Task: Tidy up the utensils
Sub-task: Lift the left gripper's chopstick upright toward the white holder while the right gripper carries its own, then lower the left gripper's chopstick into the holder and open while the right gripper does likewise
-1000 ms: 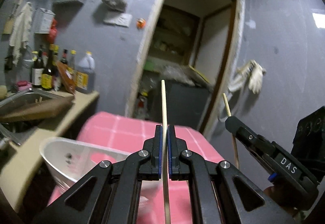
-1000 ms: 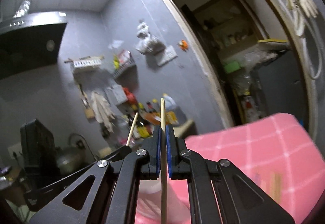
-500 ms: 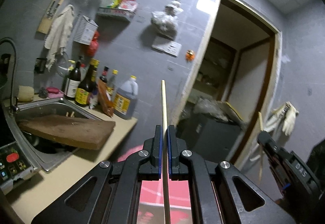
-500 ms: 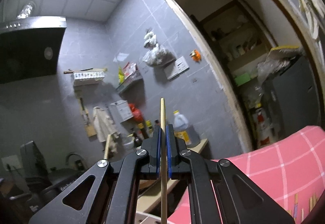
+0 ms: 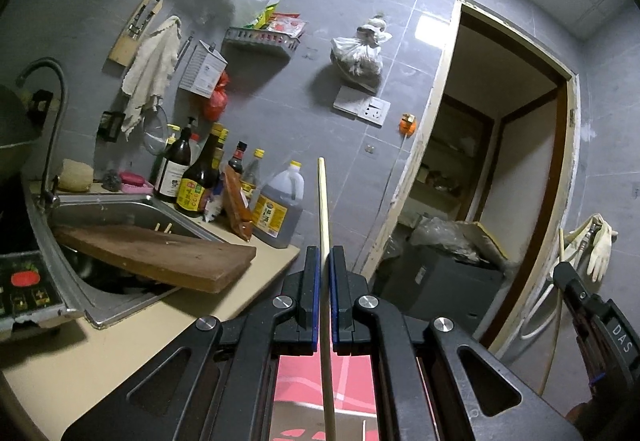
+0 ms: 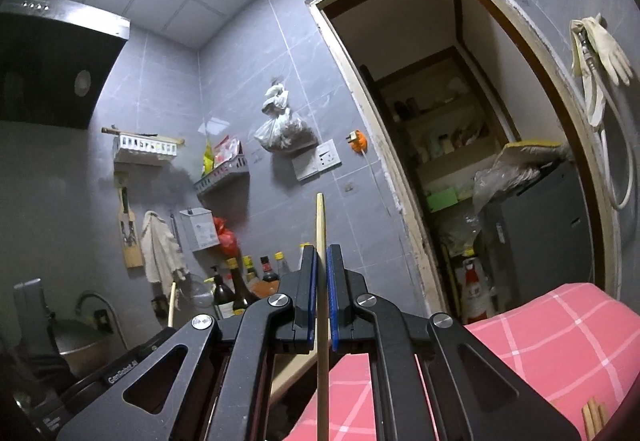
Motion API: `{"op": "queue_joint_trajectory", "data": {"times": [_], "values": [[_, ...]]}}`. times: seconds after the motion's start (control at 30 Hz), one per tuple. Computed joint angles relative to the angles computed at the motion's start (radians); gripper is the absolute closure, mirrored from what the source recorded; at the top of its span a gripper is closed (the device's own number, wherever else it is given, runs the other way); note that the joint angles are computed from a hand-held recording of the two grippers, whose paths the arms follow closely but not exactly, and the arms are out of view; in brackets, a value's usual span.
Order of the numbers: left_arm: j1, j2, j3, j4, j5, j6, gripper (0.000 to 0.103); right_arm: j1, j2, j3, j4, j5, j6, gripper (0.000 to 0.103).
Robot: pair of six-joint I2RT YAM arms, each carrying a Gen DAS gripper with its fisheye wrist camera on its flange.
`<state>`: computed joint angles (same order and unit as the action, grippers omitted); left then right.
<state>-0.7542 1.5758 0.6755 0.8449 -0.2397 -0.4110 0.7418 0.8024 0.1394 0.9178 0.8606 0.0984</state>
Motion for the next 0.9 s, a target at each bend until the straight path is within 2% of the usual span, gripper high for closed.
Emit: {"op": "queue_joint_trajectory", "data": {"times": [0.13,0.37,0.63,0.9], "values": [[-0.007,0.025,-0.014,0.022,-0.006,0.001,0.100,0.011,0.021,0.004,-0.020,-0.002,0.002,0.100],[-0.043,0.056,-0.037,0.057,-0.037,0.044,0.100,0.019,-0.049,0.010,-0.242,-0.038,0.090,0.100],[-0.086,0.057,-0.034,-0.021,-0.048,0.093,0.100,0.049,-0.166,0.020,-0.522,-0.041,0.192,0.099],[-0.103,0.015,-0.029,-0.156,0.012,0.090,0.099,0.081,-0.219,0.047,-0.705,-0.028,0.269,0.097]]}}
